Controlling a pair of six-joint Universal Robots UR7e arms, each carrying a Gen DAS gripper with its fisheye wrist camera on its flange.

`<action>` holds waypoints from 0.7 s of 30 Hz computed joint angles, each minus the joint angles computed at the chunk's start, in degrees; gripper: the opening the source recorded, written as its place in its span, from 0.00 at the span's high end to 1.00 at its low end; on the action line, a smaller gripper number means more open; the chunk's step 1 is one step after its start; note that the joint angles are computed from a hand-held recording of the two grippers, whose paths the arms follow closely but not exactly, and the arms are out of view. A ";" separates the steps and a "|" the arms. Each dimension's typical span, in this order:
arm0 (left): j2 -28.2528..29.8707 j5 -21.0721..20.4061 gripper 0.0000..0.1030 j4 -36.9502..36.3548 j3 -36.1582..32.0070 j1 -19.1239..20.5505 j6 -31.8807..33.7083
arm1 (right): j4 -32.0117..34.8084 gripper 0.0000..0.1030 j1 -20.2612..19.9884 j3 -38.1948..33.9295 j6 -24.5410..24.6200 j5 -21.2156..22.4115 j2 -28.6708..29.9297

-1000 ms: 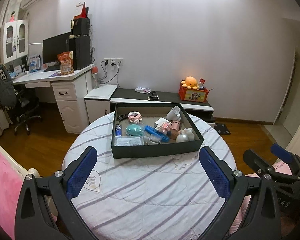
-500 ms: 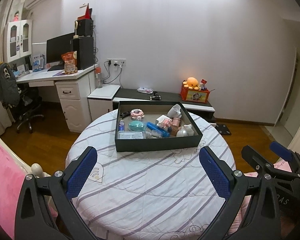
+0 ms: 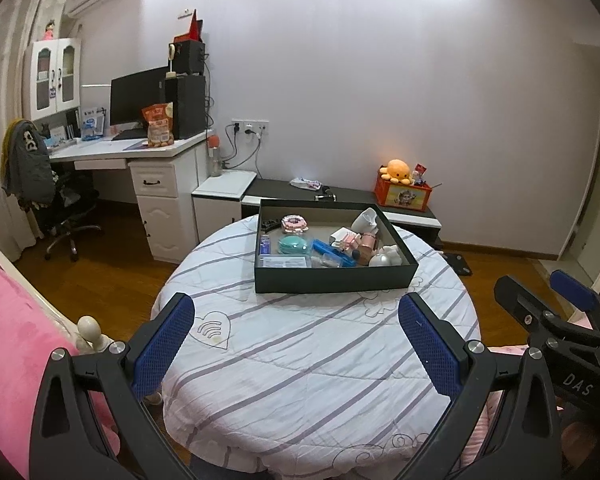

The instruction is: Organize rigid objects

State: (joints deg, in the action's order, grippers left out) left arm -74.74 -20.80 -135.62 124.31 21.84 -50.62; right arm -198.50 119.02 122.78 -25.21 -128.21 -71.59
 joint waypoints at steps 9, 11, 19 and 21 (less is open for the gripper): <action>-1.66 1.85 0.00 13.62 -0.05 -2.83 -11.27 | -1.14 0.00 0.95 2.53 0.55 -0.55 -1.04; -2.24 1.58 0.00 15.66 0.13 -3.47 -13.40 | -1.95 0.00 1.35 3.28 0.41 -0.74 -1.44; -5.00 2.03 0.00 23.96 2.02 -7.42 -22.04 | -7.47 0.00 3.25 6.97 -0.73 -2.43 -2.52; -5.07 2.15 0.00 25.22 2.08 -8.07 -22.88 | -7.77 0.00 3.33 7.57 -0.61 -2.68 -2.96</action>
State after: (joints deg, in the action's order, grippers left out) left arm -79.81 -18.65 -110.40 126.38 13.77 -73.50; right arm -206.28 122.36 130.34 -25.82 -130.89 -74.55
